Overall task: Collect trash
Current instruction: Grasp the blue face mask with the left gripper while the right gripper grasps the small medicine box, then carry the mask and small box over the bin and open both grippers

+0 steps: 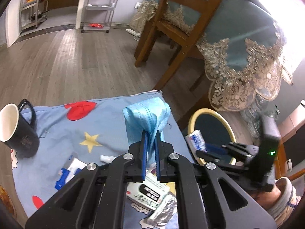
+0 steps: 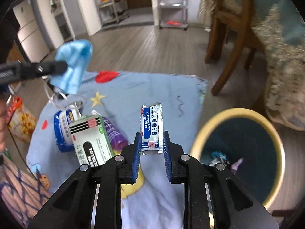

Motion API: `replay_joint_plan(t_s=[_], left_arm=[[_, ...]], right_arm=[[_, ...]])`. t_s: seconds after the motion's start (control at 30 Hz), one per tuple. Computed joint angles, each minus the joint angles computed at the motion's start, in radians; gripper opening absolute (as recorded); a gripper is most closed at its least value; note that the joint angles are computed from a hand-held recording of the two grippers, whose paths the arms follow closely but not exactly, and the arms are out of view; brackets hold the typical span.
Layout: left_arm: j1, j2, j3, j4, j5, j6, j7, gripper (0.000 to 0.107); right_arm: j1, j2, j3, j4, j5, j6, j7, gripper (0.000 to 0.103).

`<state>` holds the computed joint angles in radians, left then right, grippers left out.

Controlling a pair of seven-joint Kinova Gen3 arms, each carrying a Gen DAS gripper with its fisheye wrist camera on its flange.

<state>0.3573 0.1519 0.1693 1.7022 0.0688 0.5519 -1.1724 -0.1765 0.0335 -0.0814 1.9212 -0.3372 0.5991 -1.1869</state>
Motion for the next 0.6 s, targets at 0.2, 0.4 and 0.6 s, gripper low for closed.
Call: replay_joint_plan(t_s=[0.2,0.4,0.6], left_arm=[[0.063,0.042,0.021,-0.047,-0.039,0.006,0.015,0.006],[0.136,0.132,0.047,-0.143,-0.053,0.033,-0.016,0.006],[0.215,0.254,0.057,-0.282,-0.047,0.070,-0.057,0.006]], right_arm=[[0.045,-0.134,0.078,0.082,-0.098,0.005,0.055,0.024],[0.069,-0.219,0.169,0.141,-0.139,0.000,0.085,0.024],[0.115,-0.233,0.208,0.161,-0.121,-0.013,0.042,0.024]])
